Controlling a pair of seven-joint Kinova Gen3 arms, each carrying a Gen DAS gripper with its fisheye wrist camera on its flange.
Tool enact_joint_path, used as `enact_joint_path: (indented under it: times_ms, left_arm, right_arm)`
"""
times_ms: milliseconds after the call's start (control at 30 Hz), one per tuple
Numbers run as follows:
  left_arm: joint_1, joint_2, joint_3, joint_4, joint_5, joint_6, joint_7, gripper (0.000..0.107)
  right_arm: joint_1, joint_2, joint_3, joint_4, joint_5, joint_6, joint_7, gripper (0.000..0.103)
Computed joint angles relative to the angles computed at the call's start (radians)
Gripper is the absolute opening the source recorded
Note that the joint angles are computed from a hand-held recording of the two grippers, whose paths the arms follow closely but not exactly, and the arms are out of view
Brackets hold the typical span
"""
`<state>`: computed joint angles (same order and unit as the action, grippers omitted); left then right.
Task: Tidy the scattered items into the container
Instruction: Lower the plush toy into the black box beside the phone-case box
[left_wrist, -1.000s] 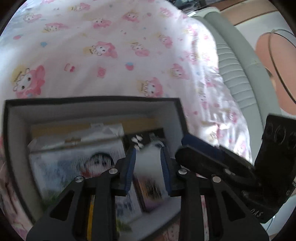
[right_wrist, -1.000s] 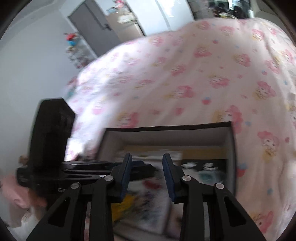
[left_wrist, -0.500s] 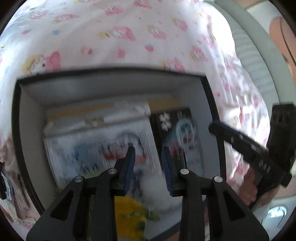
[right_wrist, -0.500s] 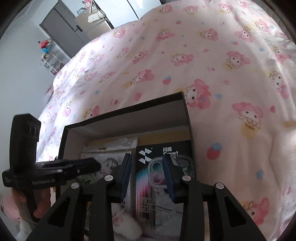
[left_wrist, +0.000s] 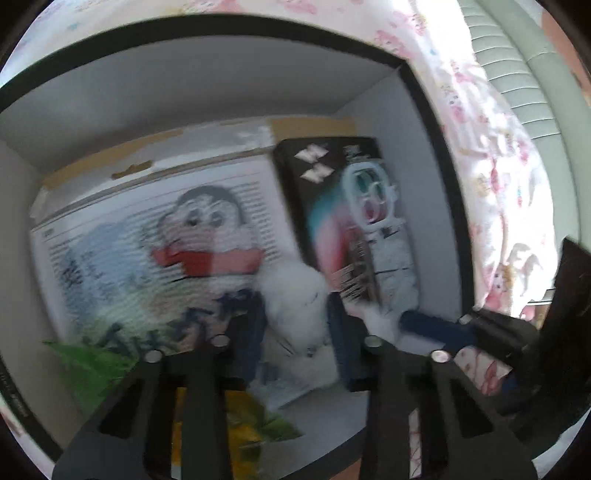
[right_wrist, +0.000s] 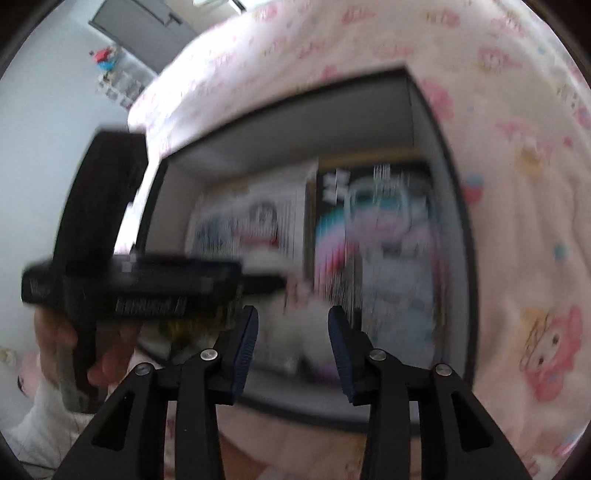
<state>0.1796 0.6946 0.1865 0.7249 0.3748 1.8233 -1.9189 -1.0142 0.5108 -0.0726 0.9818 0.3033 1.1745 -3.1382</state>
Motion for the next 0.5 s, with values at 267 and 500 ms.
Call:
enact_joint_path:
  times_ms: [267,500]
  left_arm:
    - [-0.076,-0.091,0.011,0.081,0.099,-0.140,-0.004,0.018]
    - [-0.115,-0.073,-0.033,0.106,0.102,-0.230,0.199,0.020]
  right_arm:
    - [-0.079,0.023,0.062,-0.105,0.083,0.174,-0.026,0.035]
    - [0.040,0.038,0.011,-0.117,0.004,0.110,0.059,0.035]
